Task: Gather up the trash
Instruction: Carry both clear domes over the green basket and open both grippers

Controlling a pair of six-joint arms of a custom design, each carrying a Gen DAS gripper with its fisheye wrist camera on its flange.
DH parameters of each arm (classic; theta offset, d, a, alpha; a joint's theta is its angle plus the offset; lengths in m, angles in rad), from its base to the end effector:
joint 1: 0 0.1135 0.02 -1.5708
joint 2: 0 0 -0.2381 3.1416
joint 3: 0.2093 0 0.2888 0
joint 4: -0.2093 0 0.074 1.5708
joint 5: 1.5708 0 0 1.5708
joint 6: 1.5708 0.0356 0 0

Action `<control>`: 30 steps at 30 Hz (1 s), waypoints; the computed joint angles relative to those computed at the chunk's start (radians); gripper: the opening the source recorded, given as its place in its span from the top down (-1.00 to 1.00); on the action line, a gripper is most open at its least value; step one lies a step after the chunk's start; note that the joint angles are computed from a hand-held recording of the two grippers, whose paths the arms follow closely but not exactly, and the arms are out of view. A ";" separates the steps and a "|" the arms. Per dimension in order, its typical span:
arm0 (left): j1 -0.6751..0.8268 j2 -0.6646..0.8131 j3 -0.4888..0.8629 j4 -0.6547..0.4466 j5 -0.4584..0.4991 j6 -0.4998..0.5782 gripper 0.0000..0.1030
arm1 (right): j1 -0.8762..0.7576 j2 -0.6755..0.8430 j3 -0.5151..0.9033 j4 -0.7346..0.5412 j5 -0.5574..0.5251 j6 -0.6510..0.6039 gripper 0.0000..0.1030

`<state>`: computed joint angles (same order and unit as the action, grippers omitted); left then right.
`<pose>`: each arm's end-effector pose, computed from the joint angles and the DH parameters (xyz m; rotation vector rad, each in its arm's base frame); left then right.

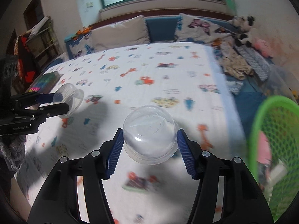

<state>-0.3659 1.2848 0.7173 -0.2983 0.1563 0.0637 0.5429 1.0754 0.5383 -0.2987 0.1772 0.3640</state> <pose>0.2726 -0.1104 0.1575 0.5907 2.3768 -0.3251 0.2202 0.1255 0.1491 -0.1326 2.3965 0.2130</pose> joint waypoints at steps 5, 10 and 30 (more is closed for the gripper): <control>-0.106 -0.002 0.018 -0.001 -0.021 -0.056 -0.02 | -0.113 -0.300 -0.117 -0.163 0.011 -0.023 -0.15; -0.233 0.028 0.057 0.007 -0.060 -0.105 -0.02 | -0.324 -0.608 -0.203 -0.369 -0.045 -0.103 -0.15; -0.563 0.333 0.413 -0.014 -0.159 -0.192 -0.02 | -1.115 -0.849 -0.287 -0.582 -0.434 -0.494 -0.17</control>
